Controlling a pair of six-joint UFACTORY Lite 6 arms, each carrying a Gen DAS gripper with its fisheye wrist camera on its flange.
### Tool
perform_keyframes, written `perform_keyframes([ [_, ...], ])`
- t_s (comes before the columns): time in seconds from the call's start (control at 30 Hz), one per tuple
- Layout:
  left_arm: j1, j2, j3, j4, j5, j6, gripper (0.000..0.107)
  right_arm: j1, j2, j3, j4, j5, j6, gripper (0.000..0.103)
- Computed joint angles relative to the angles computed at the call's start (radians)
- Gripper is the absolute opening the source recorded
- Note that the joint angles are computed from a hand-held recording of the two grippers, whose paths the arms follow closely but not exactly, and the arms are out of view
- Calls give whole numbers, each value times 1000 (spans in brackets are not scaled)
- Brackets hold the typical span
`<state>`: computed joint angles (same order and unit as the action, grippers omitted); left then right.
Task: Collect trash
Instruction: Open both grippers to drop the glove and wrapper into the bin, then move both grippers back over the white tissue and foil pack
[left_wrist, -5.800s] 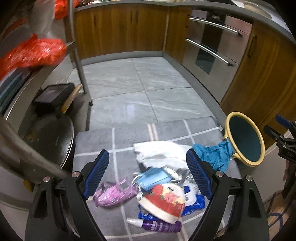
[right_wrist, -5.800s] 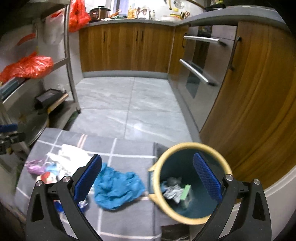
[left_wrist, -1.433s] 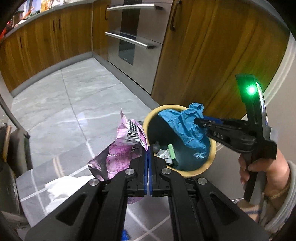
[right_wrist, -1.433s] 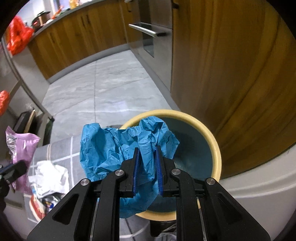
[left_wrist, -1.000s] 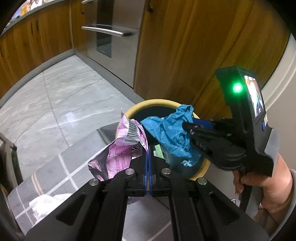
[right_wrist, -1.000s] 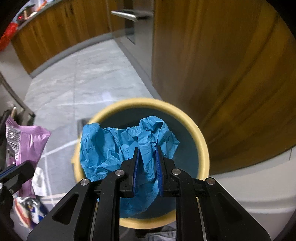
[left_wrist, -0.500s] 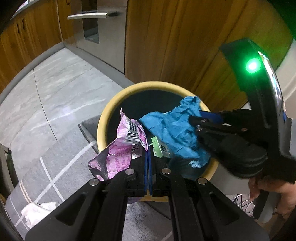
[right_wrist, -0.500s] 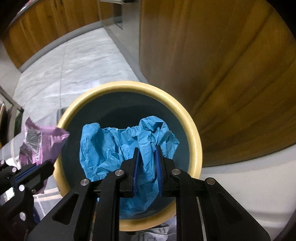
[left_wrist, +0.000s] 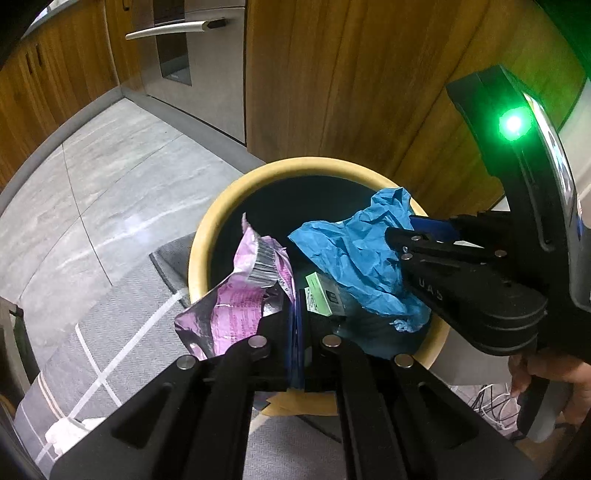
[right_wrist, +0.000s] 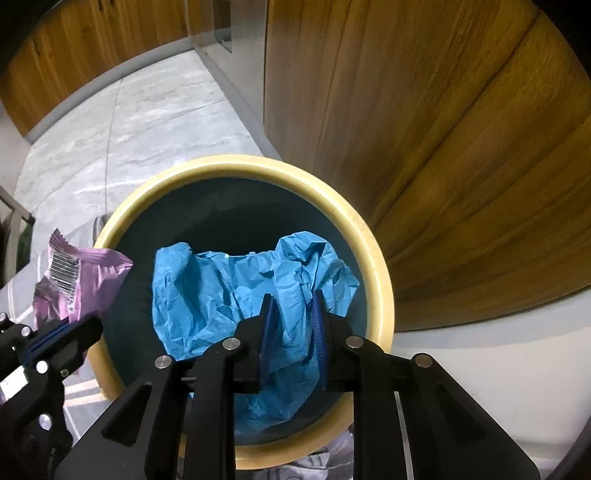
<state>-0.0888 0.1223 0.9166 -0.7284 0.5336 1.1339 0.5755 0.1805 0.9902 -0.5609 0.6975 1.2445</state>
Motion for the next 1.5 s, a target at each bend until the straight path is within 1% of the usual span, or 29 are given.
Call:
perform_keyframes([
  [0.13, 30, -24, -10, -39, 13, 45, 1, 5, 4, -6, -17, -3, 26, 25],
  [0.2, 43, -50, -29, -47, 7, 67, 3, 9, -3, -7, -18, 1, 31, 28],
  [0.23, 49, -57, -34, -46, 7, 69, 4, 11, -5, -7, -22, 1, 34, 31],
  [0.3, 63, -70, -45, -45, 9, 71, 9, 11, -8, -9, -25, -2, 34, 35],
  [0.37, 71, -93, -61, -38, 3, 65, 18, 5, -14, -11, -31, -4, 30, 40],
  [0.43, 83, -121, -77, -38, 12, 68, 24, 5, -24, -15, -41, -5, 39, 45],
  [0.47, 93, -143, -88, -34, 17, 66, 29, 5, -29, -18, -45, -5, 42, 50],
  [0.5, 102, -163, -97, -31, 23, 64, 32, 5, -33, -19, -49, -4, 46, 57],
  [0.53, 114, -186, -107, -27, 31, 63, 41, 9, -38, -17, -55, 4, 52, 61],
  [0.57, 124, -203, -115, -24, 34, 64, 49, 10, -42, -20, -59, 3, 57, 70],
  [0.6, 144, -235, -131, -27, 40, 72, 52, 11, -50, -22, -63, 3, 59, 74],
  [0.63, 154, -252, -141, -26, 41, 72, 58, 14, -58, -25, -69, -3, 61, 77],
  [0.67, 175, -276, -152, -16, 50, 67, 65, 22, -65, -25, -77, -3, 61, 81],
  [0.7, 187, -293, -161, -14, 53, 66, 67, 30, -70, -27, -83, 0, 61, 84],
  [0.77, 241, -341, -181, -13, 91, 82, 70, 55, -80, -24, -104, 13, 69, 90],
  [0.87, 288, -380, -184, 8, 118, 75, 73, 90, -94, -18, -129, 37, 96, 93],
  [0.97, 363, -420, -183, 10, 174, 90, 73, 125, -113, -11, -141, 55, 116, 94],
  [1.07, 476, -470, -189, 6, 251, 148, 75, 168, -104, 19, -139, 79, 111, 94],
  [1.17, 561, -473, -171, -4, 294, 208, 76, 217, -95, 55, -164, 112, 106, 95],
  [1.23, 643, -488, -163, -5, 343, 250, 76, 245, -92, 70, -173, 128, 110, 95],
  [1.3, 746, -483, -134, -17, 408, 312, 77, 277, -87, 97, -175, 145, 117, 96],
  [1.37, 839, -472, -102, -30, 464, 368, 80, 310, -73, 131, -184, 154, 134, 96],
  [1.5, 1007, -396, -14, -45, 550, 453, 81, 386, -27, 211, -208, 190, 147, 97],
])
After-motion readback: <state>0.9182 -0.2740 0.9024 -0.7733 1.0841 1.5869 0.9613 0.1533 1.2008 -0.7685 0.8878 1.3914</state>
